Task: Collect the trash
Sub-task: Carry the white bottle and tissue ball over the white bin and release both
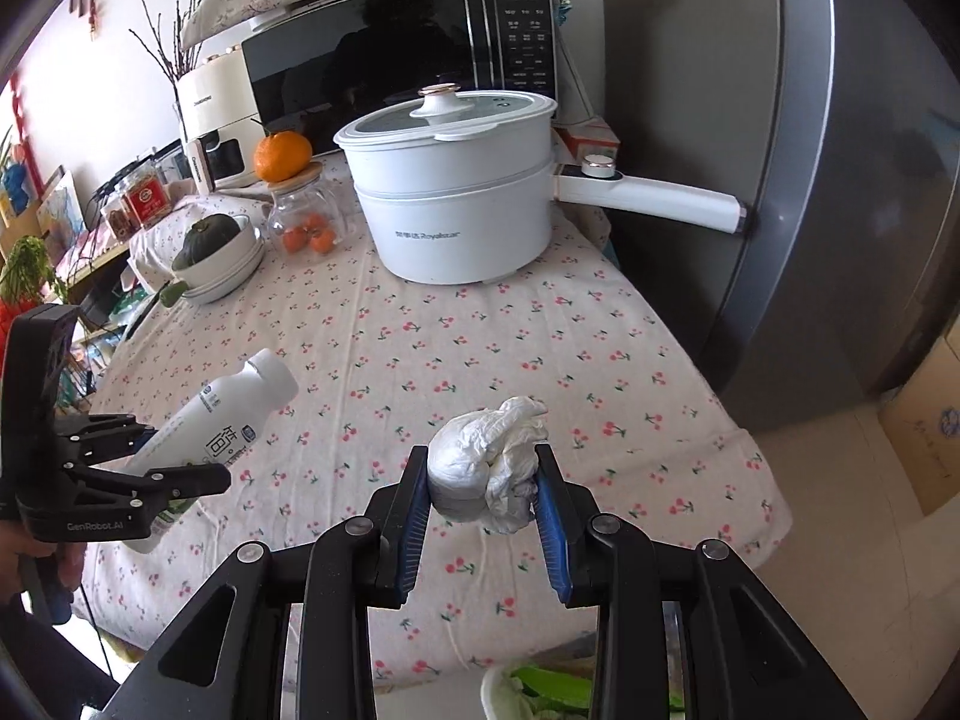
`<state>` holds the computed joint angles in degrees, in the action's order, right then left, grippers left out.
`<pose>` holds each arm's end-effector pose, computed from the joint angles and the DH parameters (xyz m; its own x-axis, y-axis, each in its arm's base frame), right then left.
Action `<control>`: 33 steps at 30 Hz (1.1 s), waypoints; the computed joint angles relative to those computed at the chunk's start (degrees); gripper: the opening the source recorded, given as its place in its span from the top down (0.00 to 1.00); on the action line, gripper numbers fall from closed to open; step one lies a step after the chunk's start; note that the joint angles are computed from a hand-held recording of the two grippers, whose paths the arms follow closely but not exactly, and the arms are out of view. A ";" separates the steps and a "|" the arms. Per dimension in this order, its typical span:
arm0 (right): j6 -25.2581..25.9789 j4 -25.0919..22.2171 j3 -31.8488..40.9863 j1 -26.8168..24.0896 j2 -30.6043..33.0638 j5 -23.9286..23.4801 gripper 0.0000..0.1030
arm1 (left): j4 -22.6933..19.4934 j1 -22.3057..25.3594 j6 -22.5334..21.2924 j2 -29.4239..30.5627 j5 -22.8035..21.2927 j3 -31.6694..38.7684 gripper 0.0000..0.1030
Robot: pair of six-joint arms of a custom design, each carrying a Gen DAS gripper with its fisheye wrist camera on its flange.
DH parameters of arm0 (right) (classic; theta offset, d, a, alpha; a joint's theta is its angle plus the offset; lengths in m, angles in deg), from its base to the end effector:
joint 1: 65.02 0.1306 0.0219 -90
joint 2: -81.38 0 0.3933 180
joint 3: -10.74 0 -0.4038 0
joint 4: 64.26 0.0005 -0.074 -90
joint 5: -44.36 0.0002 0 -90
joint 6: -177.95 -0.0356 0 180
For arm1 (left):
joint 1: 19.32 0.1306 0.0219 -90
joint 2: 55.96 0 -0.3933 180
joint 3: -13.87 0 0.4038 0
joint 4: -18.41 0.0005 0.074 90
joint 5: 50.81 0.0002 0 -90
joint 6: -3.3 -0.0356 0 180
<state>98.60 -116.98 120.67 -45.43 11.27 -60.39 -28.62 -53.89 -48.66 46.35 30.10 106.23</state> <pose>0.5860 0.2177 0.4144 -0.6495 -0.4209 -0.6332 -0.6000 0.7952 0.0869 0.4663 -0.3151 0.3535 -0.8453 -0.1564 -0.5108 -0.0400 0.9720 -0.2315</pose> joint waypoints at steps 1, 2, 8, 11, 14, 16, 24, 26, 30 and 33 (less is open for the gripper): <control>0.20 -0.19 -0.77 -0.75 -0.65 0.13 0.67 | 0.59 -0.89 -0.02 0.38 -0.12 0.60 0.51; 0.31 -0.47 -1.53 -1.53 -1.29 0.29 0.67 | 1.26 -1.71 0.00 0.85 -0.09 1.23 0.51; 1.34 -2.82 -5.19 -6.39 -4.33 1.20 0.67 | 4.56 -6.28 -0.26 4.39 -0.10 5.46 0.51; 1.41 -3.99 -6.52 -8.78 -5.28 1.58 0.67 | 4.64 -7.82 -1.47 7.07 0.09 8.44 0.51; 0.35 -6.06 -7.18 -11.00 -5.51 2.08 0.67 | 4.31 -9.06 -2.32 9.69 0.74 11.41 0.51; -0.81 -7.92 -7.34 -12.43 -5.41 1.75 0.67 | 3.49 -9.77 -3.12 11.70 1.45 13.78 0.51; -3.19 -10.53 -8.38 -15.41 -5.57 0.70 0.67 | -0.58 -11.83 -5.81 20.19 3.79 23.71 0.51; -3.38 -10.99 -8.26 -15.63 -5.22 1.19 0.67 | -1.39 -12.10 -6.17 22.33 4.11 25.91 0.51; -3.86 -11.96 -8.04 -16.37 -4.36 2.18 0.67 | -2.22 -12.25 -6.78 25.71 4.31 28.90 0.51; -4.26 -12.61 -7.62 -16.85 -3.67 2.40 0.67 | -2.87 -12.29 -7.75 27.24 3.34 30.72 0.50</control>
<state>94.34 -129.59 113.05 -62.28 7.60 -57.98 -31.50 -66.17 -56.41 73.59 33.43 136.95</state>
